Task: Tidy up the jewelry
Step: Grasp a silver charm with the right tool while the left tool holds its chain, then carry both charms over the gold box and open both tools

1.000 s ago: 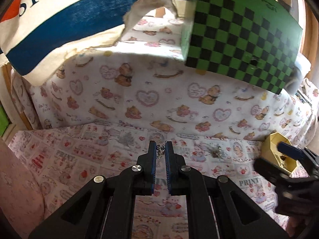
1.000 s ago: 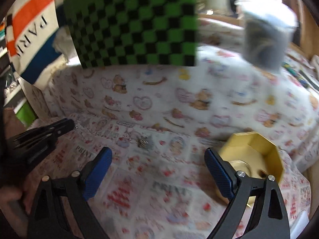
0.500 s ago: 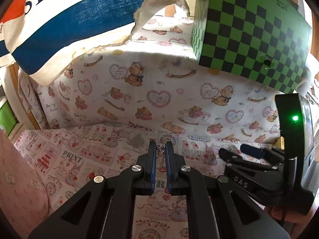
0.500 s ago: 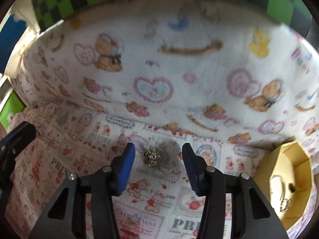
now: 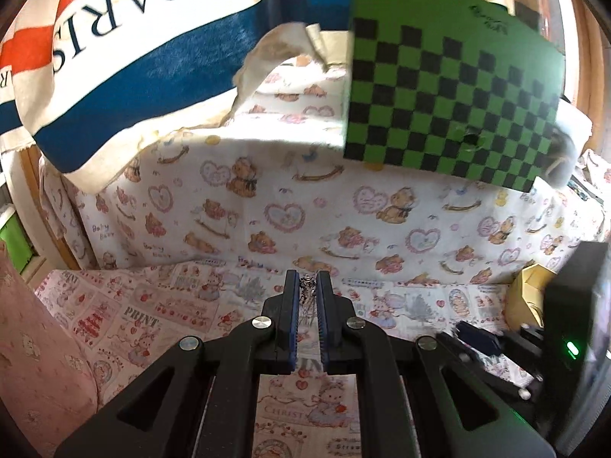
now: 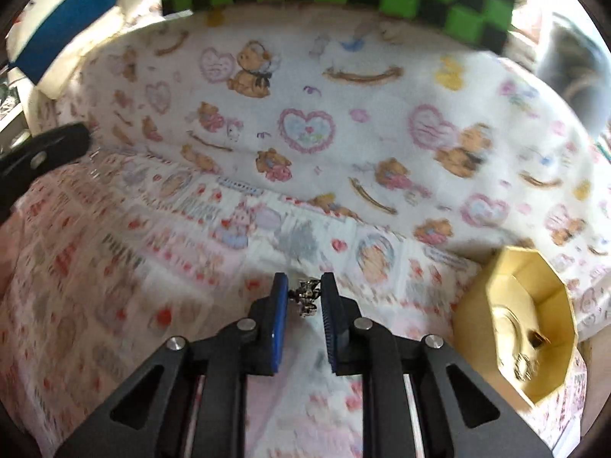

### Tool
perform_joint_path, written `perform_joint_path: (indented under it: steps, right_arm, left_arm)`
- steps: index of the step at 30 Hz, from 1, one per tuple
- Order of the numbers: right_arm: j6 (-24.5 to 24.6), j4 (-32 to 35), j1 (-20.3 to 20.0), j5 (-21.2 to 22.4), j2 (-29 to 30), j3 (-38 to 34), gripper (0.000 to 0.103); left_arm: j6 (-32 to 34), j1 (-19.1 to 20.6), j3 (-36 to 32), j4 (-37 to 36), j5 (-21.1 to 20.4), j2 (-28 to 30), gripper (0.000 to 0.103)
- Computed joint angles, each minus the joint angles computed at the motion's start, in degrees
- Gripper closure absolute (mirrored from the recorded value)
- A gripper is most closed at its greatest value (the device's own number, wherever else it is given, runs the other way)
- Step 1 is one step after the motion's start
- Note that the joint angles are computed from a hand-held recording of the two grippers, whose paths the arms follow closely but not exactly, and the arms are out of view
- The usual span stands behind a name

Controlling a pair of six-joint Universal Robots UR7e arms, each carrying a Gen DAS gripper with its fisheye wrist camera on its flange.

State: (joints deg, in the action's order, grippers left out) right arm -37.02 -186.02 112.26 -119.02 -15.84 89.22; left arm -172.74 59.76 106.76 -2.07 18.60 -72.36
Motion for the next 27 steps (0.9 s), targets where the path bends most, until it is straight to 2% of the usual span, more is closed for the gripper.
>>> perform_joint_path:
  steps: [5,10,13,17,19,23,27]
  right_arm:
    - [-3.3,-7.6,-0.6,2.6,-4.1,8.1,0.087]
    - [-5.6,-13.1,-1.5,4.7,-6.9,13.0,0.087]
    - [-5.5,-14.3,-1.7,6.0,-7.8,13.8,0.087]
    - [-6.7,-18.9,-2.3,8.0,-9.8,16.8,0.087]
    - [-6.9,-19.7,-2.7,10.0,-10.6,17.0,0.087]
    - [-3.5,-19.0,-4.8,15.6,-13.5,17.6,0.087]
    - [-1.1,-17.7,-6.4,18.0,-17.1,18.1,0.087]
  left_arm:
    - [3.3,-1.7,1.0,-2.9,-0.6,0.4,0.095]
    - [5.7,-3.9,3.3,-6.8,0.2,-1.3,0.095]
    - [7.5,-5.3,5.0,-9.2,1.0,-2.9,0.095]
    - [14.8,-7.3,7.4,-16.2,-0.4,-4.3,0.095]
    - [14.4,-7.9,7.5,-15.8,-0.4,-4.2,0.095]
    - [18.8,-10.5,9.4,-19.8,-1.0,-5.0,0.095]
    - [17.6,-13.1,9.8,-18.7,0.3,-5.4,0.095]
